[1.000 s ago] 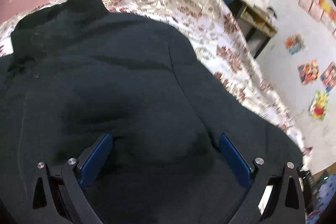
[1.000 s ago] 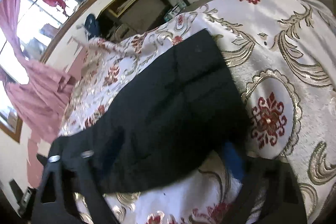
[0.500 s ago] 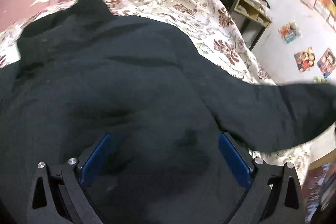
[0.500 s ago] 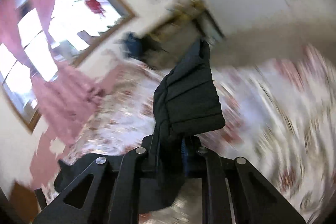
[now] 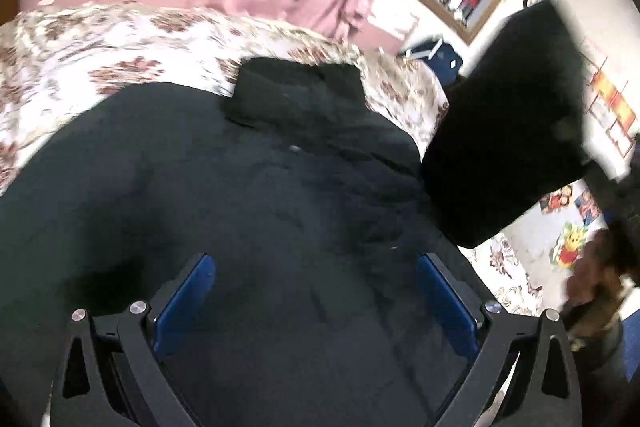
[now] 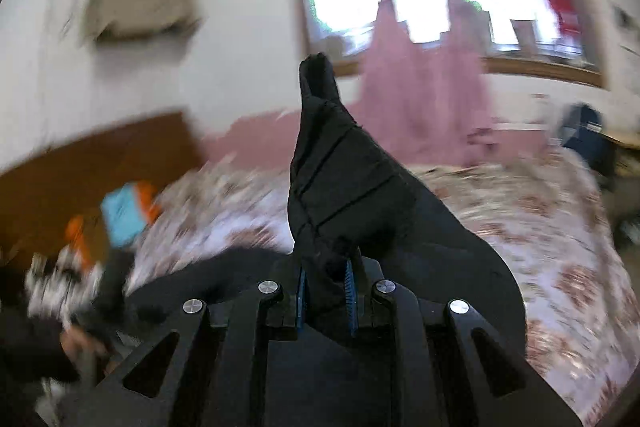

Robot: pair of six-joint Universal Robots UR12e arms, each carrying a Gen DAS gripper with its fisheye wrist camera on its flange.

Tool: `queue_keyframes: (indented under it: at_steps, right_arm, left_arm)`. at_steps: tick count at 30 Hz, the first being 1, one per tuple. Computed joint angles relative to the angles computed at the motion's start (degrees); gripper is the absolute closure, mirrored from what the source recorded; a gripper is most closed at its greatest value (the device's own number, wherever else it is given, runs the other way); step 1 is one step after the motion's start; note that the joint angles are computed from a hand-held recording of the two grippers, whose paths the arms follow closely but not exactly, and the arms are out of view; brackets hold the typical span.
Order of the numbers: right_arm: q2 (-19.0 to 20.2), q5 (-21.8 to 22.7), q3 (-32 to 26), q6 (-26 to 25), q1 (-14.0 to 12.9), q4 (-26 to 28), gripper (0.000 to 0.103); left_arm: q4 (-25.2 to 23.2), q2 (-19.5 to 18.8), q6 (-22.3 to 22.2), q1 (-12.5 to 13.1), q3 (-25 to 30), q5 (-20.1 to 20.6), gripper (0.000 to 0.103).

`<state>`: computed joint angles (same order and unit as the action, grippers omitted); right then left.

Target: Fold large clothes

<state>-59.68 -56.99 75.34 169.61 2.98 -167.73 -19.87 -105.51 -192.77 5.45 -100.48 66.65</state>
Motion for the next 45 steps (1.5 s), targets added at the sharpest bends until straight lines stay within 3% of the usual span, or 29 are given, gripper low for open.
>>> queue_keyframes:
  at_steps: [3,7,9,11,14,16,19,22,23,24,27,29,31,33,37,40,45]
  right_arm:
    - [1.4,-0.6,-1.1,-4.5,2.8,8.9,0.089]
    - [3.4,-0.8,-1.3,-8.6,4.8,21.4,0.085]
    - [4.4,-2.6,-2.5,-10.5,5.5,30.5,0.074]
    - [4.3,-4.8,-1.6,-11.4,6.1,35.5,0.049]
    - [2.2,-1.8,1.7,-13.7,5.3,36.5,0.030]
    - [0.8,-1.0,2.8,-15.7,4.6,36.5,0.023]
    - [-3.4,-2.2,7.6,-18.6,2.6,33.4,0.022]
    - [-5.7,-4.8,10.4,-18.3,0.4,30.1,0.021]
    - [-6.7,-5.6,11.9,-17.9,-0.2,28.5,0.021]
    - [-6.3,-6.3,11.1,-17.6,-0.8,28.0,0.021]
    - [-7.8,-12.9,14.2,-15.3,-1.6,19.1,0.021]
    - [-7.1,-16.0,13.4,-13.1,-2.2,15.3,0.021]
    - [-6.2,-19.1,11.9,-9.0,-2.5,13.7,0.021]
    - [-5.0,-19.5,10.2,-4.3,-3.2,13.0,0.021]
    - [-1.8,-20.1,5.9,0.2,-3.5,12.6,0.021]
    - [2.1,-21.9,1.1,0.1,-2.6,14.9,0.021]
    - [8.5,-24.2,-7.2,0.4,-1.3,27.1,0.022]
  left_arm:
    - [4.5,1.7,-2.0,2.9,-4.3,-2.9,0.002]
    - [5.2,1.3,-4.2,4.3,-6.3,-4.9,0.002]
    - [4.8,0.5,-3.7,4.4,-6.1,-6.0,0.002]
    - [4.7,-0.7,-2.9,4.2,-5.7,-7.7,0.002]
    - [3.7,-2.3,-2.2,3.9,-4.8,-10.7,0.002]
    - [0.6,-3.8,-2.3,3.0,-2.9,-10.8,0.002]
    - [-5.9,-5.5,-1.9,0.8,0.6,-5.8,0.002]
    - [-9.6,-6.5,-3.6,-1.0,2.9,-0.5,0.005]
    - [-10.6,-6.7,-4.4,-1.5,3.5,1.4,0.024]
    - [-10.7,-6.7,-5.3,-1.9,3.6,2.9,0.035]
    - [-11.3,-7.0,-10.0,-3.4,4.4,10.3,0.064]
    - [-10.8,-7.1,-9.3,-4.4,4.9,15.7,0.096]
    - [-9.2,-6.9,-7.3,-5.1,5.1,18.3,0.098]
    - [-6.9,-6.7,-5.2,-5.9,5.4,22.1,0.099]
    - [0.3,-6.2,-0.8,-7.7,5.8,33.2,0.099]
    - [-3.7,-6.8,0.4,-7.7,7.8,37.8,0.099]
    - [-12.9,-9.8,3.1,-8.0,10.5,39.6,0.099]
